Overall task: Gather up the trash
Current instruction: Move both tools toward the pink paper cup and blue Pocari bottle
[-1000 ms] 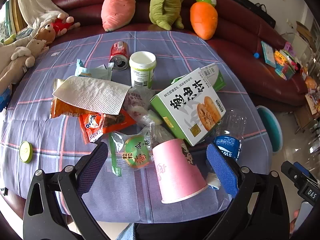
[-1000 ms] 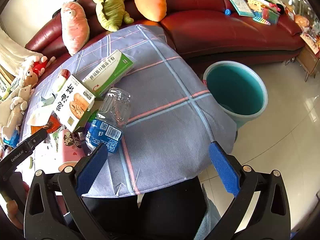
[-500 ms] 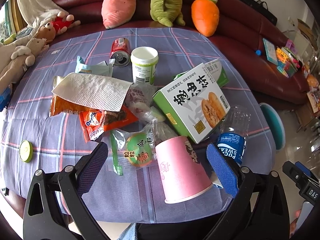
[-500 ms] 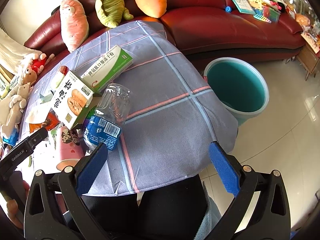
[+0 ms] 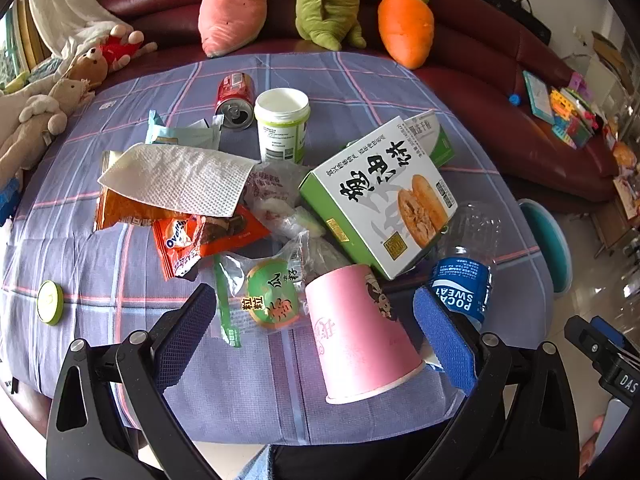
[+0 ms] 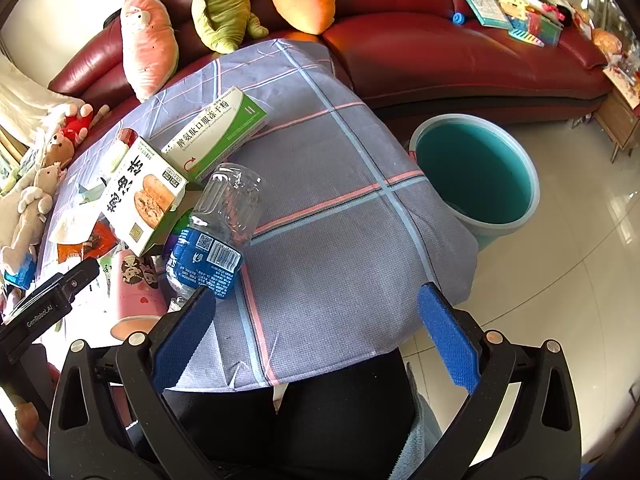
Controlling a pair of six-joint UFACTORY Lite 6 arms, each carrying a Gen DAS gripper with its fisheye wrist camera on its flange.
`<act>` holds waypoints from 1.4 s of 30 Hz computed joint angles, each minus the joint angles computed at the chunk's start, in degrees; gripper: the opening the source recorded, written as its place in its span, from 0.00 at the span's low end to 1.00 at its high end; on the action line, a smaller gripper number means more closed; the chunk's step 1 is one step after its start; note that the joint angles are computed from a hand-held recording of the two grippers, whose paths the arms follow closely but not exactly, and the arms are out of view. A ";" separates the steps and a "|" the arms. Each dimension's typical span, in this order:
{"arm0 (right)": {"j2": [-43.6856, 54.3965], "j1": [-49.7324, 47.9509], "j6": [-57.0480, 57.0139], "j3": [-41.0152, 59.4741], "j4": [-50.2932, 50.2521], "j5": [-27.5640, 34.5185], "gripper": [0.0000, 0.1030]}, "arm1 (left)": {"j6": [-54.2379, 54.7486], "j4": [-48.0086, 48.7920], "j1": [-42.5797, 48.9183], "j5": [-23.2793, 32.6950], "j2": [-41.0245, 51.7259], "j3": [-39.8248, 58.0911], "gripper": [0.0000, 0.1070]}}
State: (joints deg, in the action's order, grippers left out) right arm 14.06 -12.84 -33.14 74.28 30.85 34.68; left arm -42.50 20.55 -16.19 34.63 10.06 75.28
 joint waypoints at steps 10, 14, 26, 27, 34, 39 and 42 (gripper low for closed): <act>-0.37 0.25 0.07 -0.58 -0.47 -0.75 0.94 | -0.48 0.50 -0.68 0.16 -0.63 -0.52 0.93; -1.24 0.62 0.28 -1.34 -1.11 -1.79 0.94 | -2.44 2.47 -1.32 -0.57 -1.74 -1.74 0.93; -1.90 0.43 -0.82 -1.60 -0.25 -1.92 0.94 | -9.30 10.24 -5.05 1.64 -3.93 -3.14 0.93; -1.92 0.39 -0.88 -1.57 -0.20 -1.90 0.94 | -9.14 10.14 -5.11 1.67 -4.06 -3.23 0.93; -2.54 0.04 -2.12 -2.03 0.83 -2.63 0.94 | -11.47 12.73 -5.85 -0.31 -7.19 -6.10 0.93; -2.35 -0.68 -3.48 -1.99 2.32 -2.43 0.94 | -13.09 14.48 -6.16 -0.67 -7.80 -6.75 0.93; -1.99 -1.03 -4.46 -1.89 3.23 -2.40 0.94 | -12.16 13.08 -5.32 -3.36 -8.43 -7.93 0.93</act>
